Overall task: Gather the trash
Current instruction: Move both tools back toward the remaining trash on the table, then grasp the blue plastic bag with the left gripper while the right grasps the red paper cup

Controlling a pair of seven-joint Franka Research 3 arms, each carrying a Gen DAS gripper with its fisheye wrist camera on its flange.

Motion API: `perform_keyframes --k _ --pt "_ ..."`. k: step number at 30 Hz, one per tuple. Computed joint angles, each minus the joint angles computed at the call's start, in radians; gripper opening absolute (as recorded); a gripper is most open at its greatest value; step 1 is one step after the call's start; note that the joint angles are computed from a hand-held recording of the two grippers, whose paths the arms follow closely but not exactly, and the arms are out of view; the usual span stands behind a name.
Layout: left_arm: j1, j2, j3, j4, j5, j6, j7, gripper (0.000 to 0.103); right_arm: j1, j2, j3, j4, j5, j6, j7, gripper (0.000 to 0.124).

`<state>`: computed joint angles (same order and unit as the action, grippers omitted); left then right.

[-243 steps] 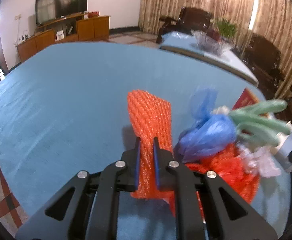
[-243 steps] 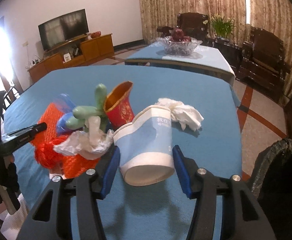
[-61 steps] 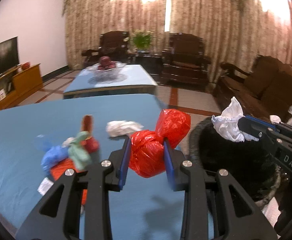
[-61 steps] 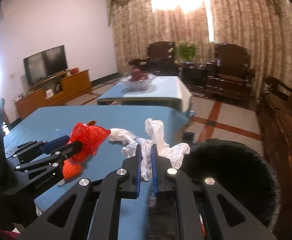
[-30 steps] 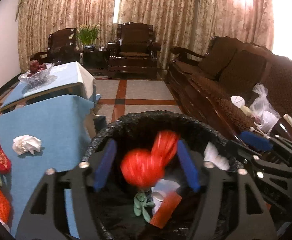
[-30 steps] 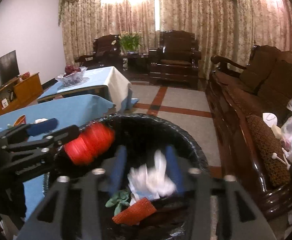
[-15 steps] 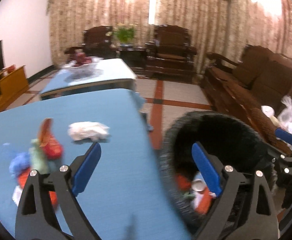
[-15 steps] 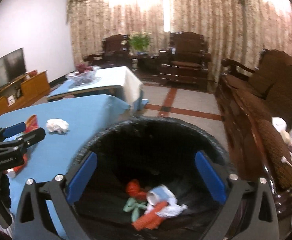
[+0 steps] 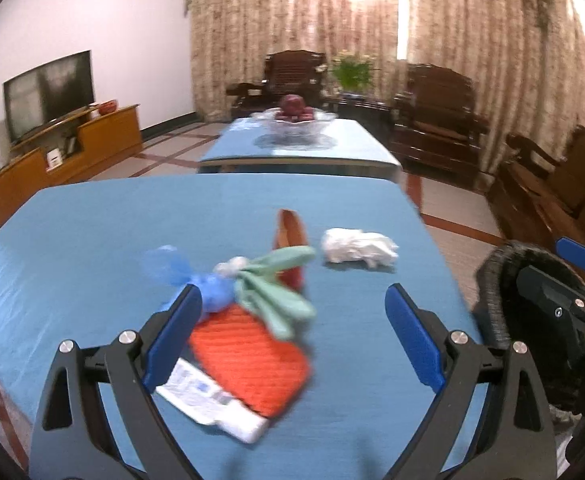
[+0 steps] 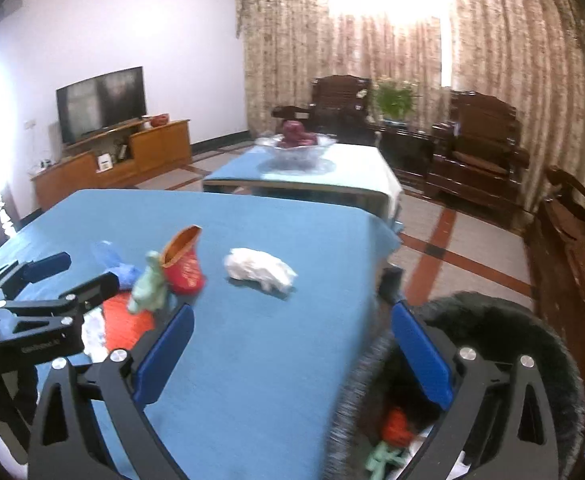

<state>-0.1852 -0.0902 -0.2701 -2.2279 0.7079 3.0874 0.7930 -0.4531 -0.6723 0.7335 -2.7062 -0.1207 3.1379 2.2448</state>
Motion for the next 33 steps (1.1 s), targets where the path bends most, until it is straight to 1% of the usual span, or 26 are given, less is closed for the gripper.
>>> perform_keyframes --k 1,9,10,12,14,15,18,24,25,26,27,29,30,32,33 --pt "0.007 -0.002 0.002 -0.001 0.009 -0.001 -0.009 0.09 -0.013 0.015 0.013 0.012 -0.001 0.009 0.004 0.097" --pt "0.062 0.007 0.028 0.001 0.065 -0.015 -0.059 0.09 -0.211 0.138 0.217 0.144 -0.026 0.054 0.046 0.097" --pt "0.068 0.01 0.032 0.001 0.074 -0.015 -0.064 0.09 -0.216 0.142 0.224 0.149 -0.025 0.055 0.044 0.097" --pt "0.076 0.023 0.039 0.007 0.089 -0.014 -0.071 0.09 -0.274 0.154 0.282 0.177 -0.028 0.059 0.049 0.096" --pt "0.077 0.046 0.049 0.02 0.093 -0.015 -0.068 0.09 -0.304 0.165 0.31 0.192 -0.029 0.056 0.048 0.096" --pt "0.076 0.057 0.052 0.028 0.103 -0.019 -0.076 0.09 -0.333 0.171 0.337 0.203 -0.032 0.056 0.051 0.094" --pt "0.064 0.104 0.072 0.062 0.084 -0.022 -0.054 0.09 -0.391 0.202 0.388 0.232 -0.044 0.039 0.05 0.089" --pt "0.03 0.202 0.095 0.126 -0.042 -0.024 0.079 0.089 -0.432 0.246 0.423 0.255 -0.066 0.041 0.062 0.084" --pt "0.03 0.218 0.093 0.137 -0.073 -0.025 0.112 0.085 -0.433 0.25 0.424 0.258 -0.069 0.044 0.06 0.084" --pt "0.035 0.232 0.083 0.146 -0.117 -0.029 0.156 0.08 -0.438 0.252 0.43 0.262 -0.072 0.047 0.058 0.084" --pt "0.044 0.248 0.066 0.157 -0.172 -0.039 0.21 0.077 -0.442 0.253 0.435 0.267 -0.075 0.049 0.054 0.083" --pt "0.07 0.27 0.029 0.165 -0.287 -0.042 0.318 0.064 -0.458 0.257 0.453 0.277 -0.077 0.053 0.047 0.083" --pt "0.072 0.276 0.026 0.163 -0.317 -0.036 0.346 0.06 -0.467 0.259 0.463 0.282 -0.078 0.054 0.043 0.083" --pt "0.107 0.284 -0.02 0.16 -0.424 -0.027 0.443 0.043 -0.474 0.27 0.477 0.291 -0.077 0.06 0.031 0.082" --pt "0.112 0.283 -0.028 0.15 -0.456 -0.015 0.472 0.038 -0.48 0.272 0.486 0.296 -0.075 0.062 0.026 0.082"
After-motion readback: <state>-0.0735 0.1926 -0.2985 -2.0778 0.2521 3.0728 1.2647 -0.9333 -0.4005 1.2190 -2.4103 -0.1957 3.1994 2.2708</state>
